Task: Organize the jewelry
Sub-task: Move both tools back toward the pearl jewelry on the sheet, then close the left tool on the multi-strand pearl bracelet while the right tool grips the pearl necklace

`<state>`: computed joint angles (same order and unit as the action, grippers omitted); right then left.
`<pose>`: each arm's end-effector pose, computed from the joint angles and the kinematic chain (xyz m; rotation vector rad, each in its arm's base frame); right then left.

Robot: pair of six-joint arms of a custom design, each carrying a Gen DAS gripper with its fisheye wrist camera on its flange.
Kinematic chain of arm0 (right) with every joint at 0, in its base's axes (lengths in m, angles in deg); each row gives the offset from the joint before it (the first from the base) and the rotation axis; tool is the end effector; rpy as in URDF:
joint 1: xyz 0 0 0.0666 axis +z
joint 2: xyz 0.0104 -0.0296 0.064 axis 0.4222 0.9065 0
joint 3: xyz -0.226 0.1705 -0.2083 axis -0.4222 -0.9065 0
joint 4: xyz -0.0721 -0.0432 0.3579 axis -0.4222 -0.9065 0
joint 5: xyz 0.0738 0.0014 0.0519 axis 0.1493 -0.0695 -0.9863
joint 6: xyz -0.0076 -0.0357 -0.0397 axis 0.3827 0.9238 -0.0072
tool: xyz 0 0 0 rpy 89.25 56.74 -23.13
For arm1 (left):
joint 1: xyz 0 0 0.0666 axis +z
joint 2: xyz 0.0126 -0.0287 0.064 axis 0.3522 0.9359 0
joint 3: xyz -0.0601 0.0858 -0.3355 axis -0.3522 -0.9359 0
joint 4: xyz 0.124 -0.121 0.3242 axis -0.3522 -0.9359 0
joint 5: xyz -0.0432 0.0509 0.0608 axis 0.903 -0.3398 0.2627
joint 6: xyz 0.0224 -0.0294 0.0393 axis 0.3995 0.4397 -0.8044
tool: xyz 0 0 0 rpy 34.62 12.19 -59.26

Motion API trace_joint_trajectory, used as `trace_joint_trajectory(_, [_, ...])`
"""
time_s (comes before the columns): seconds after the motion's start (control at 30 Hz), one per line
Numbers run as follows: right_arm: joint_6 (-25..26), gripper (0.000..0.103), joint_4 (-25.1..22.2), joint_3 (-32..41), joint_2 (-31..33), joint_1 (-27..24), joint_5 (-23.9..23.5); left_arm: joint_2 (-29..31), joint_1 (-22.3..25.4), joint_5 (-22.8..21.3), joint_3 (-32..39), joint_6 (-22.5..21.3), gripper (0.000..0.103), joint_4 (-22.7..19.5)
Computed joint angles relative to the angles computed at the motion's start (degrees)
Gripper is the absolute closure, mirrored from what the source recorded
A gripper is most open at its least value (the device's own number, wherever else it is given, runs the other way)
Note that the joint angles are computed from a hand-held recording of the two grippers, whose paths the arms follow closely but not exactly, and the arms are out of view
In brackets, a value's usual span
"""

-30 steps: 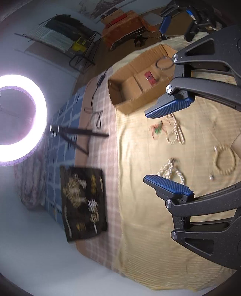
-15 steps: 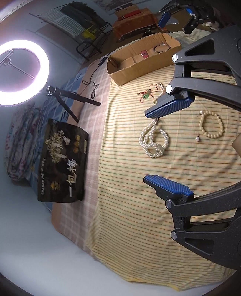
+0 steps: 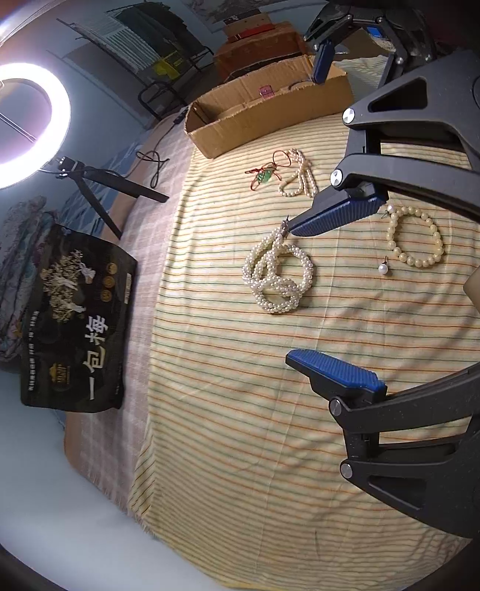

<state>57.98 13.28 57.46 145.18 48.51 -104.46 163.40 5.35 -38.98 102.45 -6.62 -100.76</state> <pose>0.4833 0.2213 0.4230 -1.3616 2.2877 0.3402 0.4152 -0.1103 0.4042 -0.5959 2.4999 -0.2533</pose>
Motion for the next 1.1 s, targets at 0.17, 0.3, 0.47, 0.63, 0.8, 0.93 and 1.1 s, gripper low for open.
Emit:
trace_joint_trajectory(0.17, [0.28,0.038,-2.73,4.22,4.35,1.17,0.46,1.05,0.7,0.97,-0.5,-0.46,0.038,0.81])
trace_joint_trajectory(0.3, [0.38,0.044,-5.09,8.56,8.55,1.91,0.8,2.07,1.29,1.79,-0.73,-0.76,0.038,1.15])
trace_joint_trajectory(0.47, [1.57,0.052,-7.34,12.76,12.83,3.2,3.24,2.88,2.15,3.11,-1.18,-0.97,0.038,1.89])
trace_joint_trajectory(0.63, [2.58,0.053,-7.94,15.63,15.9,4.07,5.94,3.93,2.54,4.27,-0.85,-1.48,0.038,2.37])
trace_joint_trajectory(0.8, [2.78,0.053,-9.22,18.86,18.6,4.39,6.9,4.98,3.17,6.15,-0.84,-0.66,0.038,3.15])
trace_joint_trajectory(0.93, [3.71,0.053,-9.9,20.19,19.95,4.97,7.68,5.82,3.52,7.07,-1.01,-0.14,0.038,3.81])
trace_joint_trajectory(1.1, [4.2,0.054,-10.3,21.26,21.04,5.45,8.35,6.98,3.67,6.93,-0.59,-0.16,0.038,4.18])
